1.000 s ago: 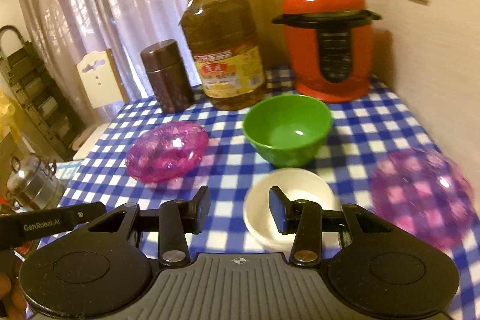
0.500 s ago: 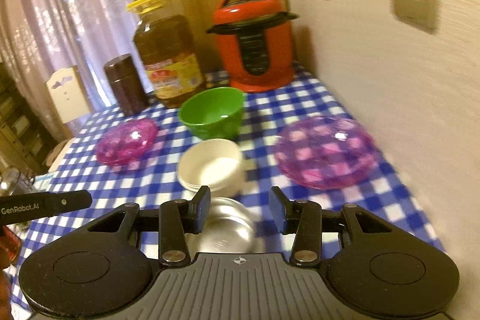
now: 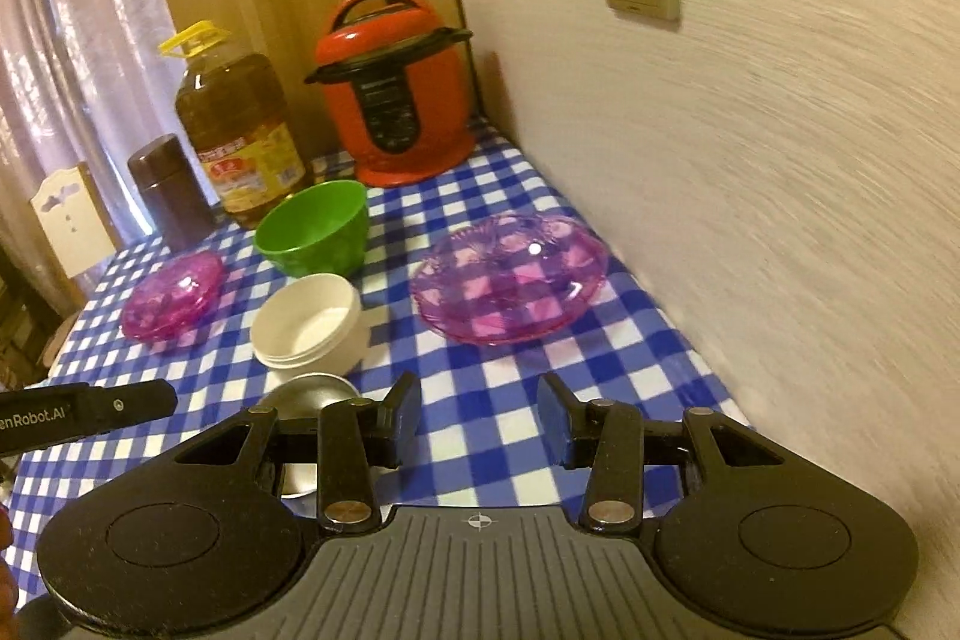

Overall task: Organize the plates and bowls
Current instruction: 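Move both tools toward the pink plate lying beside the wall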

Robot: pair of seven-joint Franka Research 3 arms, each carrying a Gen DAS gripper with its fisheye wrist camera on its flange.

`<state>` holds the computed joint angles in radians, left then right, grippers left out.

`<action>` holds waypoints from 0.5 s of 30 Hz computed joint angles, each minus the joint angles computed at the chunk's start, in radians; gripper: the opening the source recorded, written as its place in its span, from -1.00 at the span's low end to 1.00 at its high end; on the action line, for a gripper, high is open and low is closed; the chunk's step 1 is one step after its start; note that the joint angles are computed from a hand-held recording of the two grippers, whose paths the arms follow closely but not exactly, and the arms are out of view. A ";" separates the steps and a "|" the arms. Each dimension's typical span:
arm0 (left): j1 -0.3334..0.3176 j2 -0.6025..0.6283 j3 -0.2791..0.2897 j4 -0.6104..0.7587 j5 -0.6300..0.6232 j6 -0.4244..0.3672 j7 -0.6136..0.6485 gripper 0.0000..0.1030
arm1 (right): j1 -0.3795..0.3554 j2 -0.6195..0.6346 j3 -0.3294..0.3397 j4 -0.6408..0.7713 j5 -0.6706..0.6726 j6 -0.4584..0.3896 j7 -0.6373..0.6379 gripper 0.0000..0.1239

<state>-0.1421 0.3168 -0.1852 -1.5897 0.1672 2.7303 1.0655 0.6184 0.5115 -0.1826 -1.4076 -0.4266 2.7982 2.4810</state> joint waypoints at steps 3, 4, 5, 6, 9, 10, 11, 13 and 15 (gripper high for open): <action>-0.006 0.010 -0.006 0.012 -0.001 -0.007 0.003 -0.43 | -0.002 -0.012 -0.006 -0.021 -0.001 0.007 0.009 -0.30; -0.008 0.013 -0.007 0.015 -0.001 -0.009 0.005 -0.43 | -0.003 -0.013 -0.006 -0.022 -0.001 0.007 0.013 -0.30; -0.010 0.017 -0.008 0.020 0.000 -0.012 0.007 -0.43 | -0.003 -0.017 -0.009 -0.028 -0.003 0.010 0.017 -0.30; -0.012 0.020 -0.009 0.024 -0.001 -0.014 0.009 -0.43 | -0.004 -0.017 -0.009 -0.029 -0.003 0.011 0.020 -0.30; -0.018 0.033 -0.012 0.042 -0.001 -0.023 0.014 -0.43 | -0.009 -0.020 -0.011 -0.033 -0.004 0.014 0.028 -0.30; -0.020 0.039 -0.012 0.050 -0.001 -0.027 0.016 -0.43 | -0.008 -0.019 -0.013 -0.031 -0.006 0.014 0.033 -0.30; -0.022 0.043 -0.013 0.055 -0.001 -0.028 0.016 -0.43 | -0.008 -0.020 -0.016 -0.033 -0.008 0.016 0.039 -0.30; -0.024 0.051 -0.015 0.067 -0.004 -0.031 0.020 -0.43 | -0.009 -0.021 -0.017 -0.036 -0.010 0.017 0.046 -0.30; -0.027 0.064 -0.016 0.083 -0.008 -0.035 0.024 -0.43 | -0.013 -0.019 -0.016 -0.035 -0.009 0.017 0.048 -0.30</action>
